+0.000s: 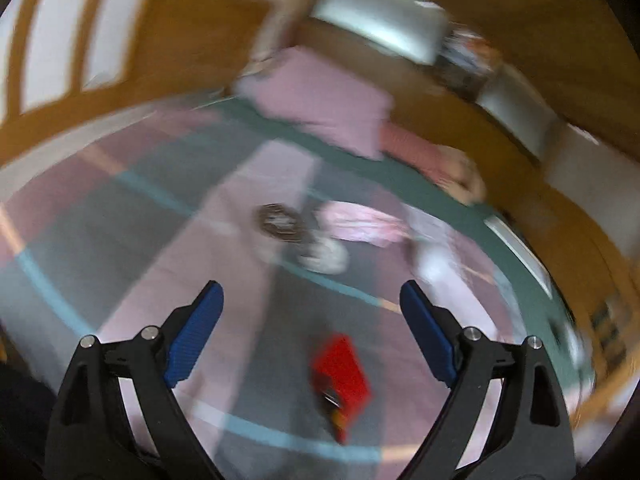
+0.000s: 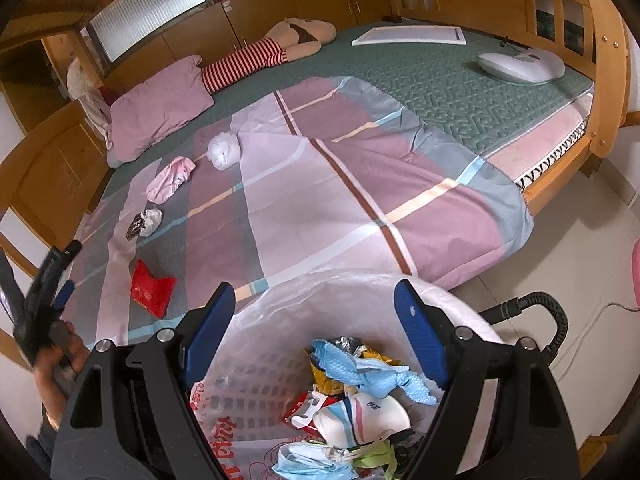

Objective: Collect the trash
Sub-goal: 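Lower the left tool onto the red wrapper and close it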

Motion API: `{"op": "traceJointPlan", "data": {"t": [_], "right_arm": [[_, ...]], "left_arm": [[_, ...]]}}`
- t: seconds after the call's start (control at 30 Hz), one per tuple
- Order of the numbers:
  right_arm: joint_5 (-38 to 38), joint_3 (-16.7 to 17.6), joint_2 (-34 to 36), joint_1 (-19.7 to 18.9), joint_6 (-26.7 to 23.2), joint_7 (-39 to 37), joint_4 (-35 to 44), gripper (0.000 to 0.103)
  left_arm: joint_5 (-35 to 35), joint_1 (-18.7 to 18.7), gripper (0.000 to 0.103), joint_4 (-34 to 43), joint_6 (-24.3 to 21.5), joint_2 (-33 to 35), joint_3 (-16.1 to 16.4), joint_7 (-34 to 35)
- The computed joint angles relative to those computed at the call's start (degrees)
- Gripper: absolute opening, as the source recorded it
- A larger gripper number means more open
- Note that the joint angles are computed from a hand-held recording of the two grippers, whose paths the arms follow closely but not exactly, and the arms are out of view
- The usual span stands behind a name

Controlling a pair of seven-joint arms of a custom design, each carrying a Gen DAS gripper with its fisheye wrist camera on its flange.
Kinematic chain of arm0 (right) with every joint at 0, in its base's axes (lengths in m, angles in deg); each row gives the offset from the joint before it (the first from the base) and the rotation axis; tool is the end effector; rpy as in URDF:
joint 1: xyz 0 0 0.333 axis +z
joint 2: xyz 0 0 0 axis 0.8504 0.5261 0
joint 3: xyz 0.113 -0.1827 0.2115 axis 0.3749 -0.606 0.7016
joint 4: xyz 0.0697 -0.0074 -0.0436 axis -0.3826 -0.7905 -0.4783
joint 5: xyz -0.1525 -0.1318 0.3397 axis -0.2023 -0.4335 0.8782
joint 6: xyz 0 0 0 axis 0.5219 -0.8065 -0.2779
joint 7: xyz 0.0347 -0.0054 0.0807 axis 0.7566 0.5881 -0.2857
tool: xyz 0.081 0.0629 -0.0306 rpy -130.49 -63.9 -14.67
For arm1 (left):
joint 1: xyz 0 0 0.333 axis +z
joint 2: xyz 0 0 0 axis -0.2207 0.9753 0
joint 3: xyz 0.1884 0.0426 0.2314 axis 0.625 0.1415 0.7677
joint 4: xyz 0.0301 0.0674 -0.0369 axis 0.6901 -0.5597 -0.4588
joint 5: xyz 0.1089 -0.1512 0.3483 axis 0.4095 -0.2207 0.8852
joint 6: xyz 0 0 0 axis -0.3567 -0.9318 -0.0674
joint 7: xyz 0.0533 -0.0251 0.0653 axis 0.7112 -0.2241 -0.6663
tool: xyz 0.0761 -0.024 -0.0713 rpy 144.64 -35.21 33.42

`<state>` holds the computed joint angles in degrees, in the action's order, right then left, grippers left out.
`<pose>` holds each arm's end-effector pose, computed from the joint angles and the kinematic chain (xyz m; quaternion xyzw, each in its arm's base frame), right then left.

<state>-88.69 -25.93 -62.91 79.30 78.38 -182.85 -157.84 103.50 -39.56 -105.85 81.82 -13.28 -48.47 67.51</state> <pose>0.4087 0.3057 0.5700 -0.4120 0.8412 -0.2243 0.2690 0.6363 -0.3758 0.5250 -0.7065 0.5438 -0.4208 0.1676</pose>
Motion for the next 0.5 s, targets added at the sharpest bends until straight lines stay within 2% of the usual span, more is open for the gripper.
{"op": "traceJointPlan", "data": {"t": [0.07, 0.17, 0.23, 0.3, 0.4, 0.5], "right_arm": [[0.1, -0.1, -0.4, -0.1, -0.2, 0.0, -0.4, 0.08], [1.0, -0.6, -1.0, -0.2, 0.6, 0.4, -1.5, 0.08], [1.6, -0.7, -1.1, -0.4, 1.2, 0.6, -2.1, 0.08], [2.0, -0.7, -0.9, -0.5, 1.8, 0.4, -2.3, 0.08], [2.1, -0.5, -0.3, -0.5, 2.2, -0.2, -2.0, 0.08], [2.3, -0.5, 0.2, -0.4, 2.3, -0.4, -1.6, 0.08]], "left_arm": [[-8.6, 3.8, 0.089, 3.5, -3.8, 2.8, -3.6, 3.2], [-16.3, 5.5, 0.089, 10.4, -12.7, 7.4, -6.3, 8.0], [-20.0, 6.3, 0.089, 12.8, -13.6, 9.4, -9.1, 15.3], [-20.5, 4.8, 0.09, 15.8, -15.7, 11.1, -9.5, 21.6], [-19.5, 0.9, 0.09, 26.3, -26.1, 16.6, -8.3, 29.8], [-23.4, 0.8, 0.09, 30.3, -29.8, 19.2, -9.6, 35.5]]}}
